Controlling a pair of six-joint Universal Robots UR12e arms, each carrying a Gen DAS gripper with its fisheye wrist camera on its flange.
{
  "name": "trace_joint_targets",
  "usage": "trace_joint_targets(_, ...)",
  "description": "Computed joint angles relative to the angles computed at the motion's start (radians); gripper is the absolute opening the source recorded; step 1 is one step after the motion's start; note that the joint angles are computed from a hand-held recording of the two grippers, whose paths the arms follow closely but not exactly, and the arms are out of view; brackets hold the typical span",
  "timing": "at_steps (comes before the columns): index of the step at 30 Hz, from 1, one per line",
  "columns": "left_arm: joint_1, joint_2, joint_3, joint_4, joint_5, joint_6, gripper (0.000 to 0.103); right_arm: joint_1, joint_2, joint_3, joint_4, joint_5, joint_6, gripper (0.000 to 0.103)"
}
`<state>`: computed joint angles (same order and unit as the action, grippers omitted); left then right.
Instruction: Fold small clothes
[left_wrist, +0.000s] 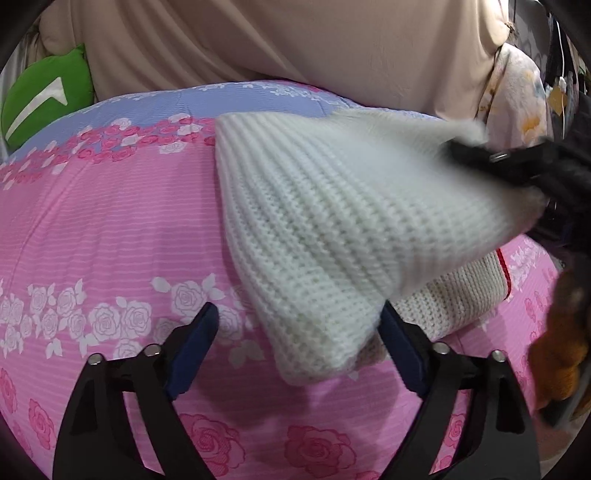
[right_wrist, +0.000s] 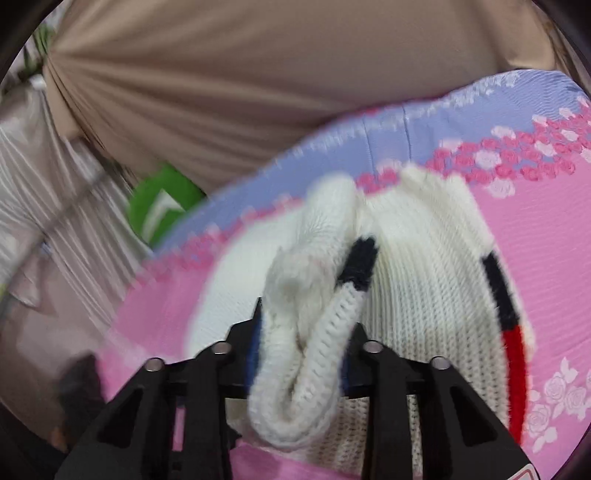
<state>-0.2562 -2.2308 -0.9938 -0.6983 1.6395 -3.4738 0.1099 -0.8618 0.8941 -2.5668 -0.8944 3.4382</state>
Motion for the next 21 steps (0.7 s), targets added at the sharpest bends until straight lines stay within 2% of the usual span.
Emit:
trace_joint_targets(1, 0.001, 0.003, -0.004, -0.002, 0.003, -0.003, 0.078, -0.013, -0.015, 0.033, -0.06, 0.025, 0.033, 0.023)
trace_joint_targets(2, 0.002, 0.005, -0.005, -0.008, 0.002, -0.003, 0.077, -0.021, -0.035, 0.071, -0.11, 0.011, 0.049, 0.023)
trace_joint_targets(3, 0.003, 0.005, -0.005, -0.014, -0.001, -0.002, 0.076, -0.024, -0.059, 0.11, -0.119, -0.045, 0.025, 0.023)
trace_joint_targets(4, 0.005, 0.003, -0.002, -0.025, -0.01, -0.003, 0.076, -0.023, -0.072, 0.131, -0.086, -0.103, -0.003, 0.023)
trace_joint_targets(5, 0.006, 0.0, 0.004, -0.036, -0.02, -0.001, 0.076, -0.026, -0.072, 0.138, -0.011, -0.147, -0.014, 0.023)
trace_joint_targets(6, 0.004, -0.003, 0.009, -0.041, -0.014, 0.005, 0.076, -0.031, -0.067, 0.137, 0.063, -0.151, -0.02, 0.024)
trace_joint_targets(7, 0.003, -0.007, 0.015, -0.044, -0.012, 0.012, 0.076, -0.038, -0.059, 0.143, 0.095, -0.126, -0.012, 0.025)
trace_joint_targets(8, 0.002, -0.009, 0.018, -0.047, -0.013, 0.019, 0.076, -0.047, -0.064, 0.158, 0.086, -0.091, 0.011, 0.024)
trace_joint_targets(10, 0.0, -0.002, 0.009, -0.037, -0.008, 0.019, 0.075, -0.044, -0.086, 0.181, 0.029, -0.133, -0.011, 0.035)
trace_joint_targets(12, 0.006, 0.021, -0.031, 0.011, -0.04, 0.002, 0.075, -0.037, -0.106, 0.192, 0.001, -0.209, -0.044, 0.055)
trace_joint_targets(14, 0.014, 0.043, -0.067, 0.053, -0.075, -0.012, 0.075, -0.041, -0.116, 0.2, -0.037, -0.23, -0.03, 0.057)
trace_joint_targets(18, 0.012, 0.059, -0.07, 0.09, -0.064, -0.025, 0.075, -0.051, -0.095, 0.157, -0.066, -0.208, 0.0, 0.063)
trace_joint_targets(21, 0.007, 0.043, -0.031, 0.117, -0.073, -0.02, 0.079, -0.039, -0.045, 0.059, -0.008, -0.2, -0.039, 0.067)
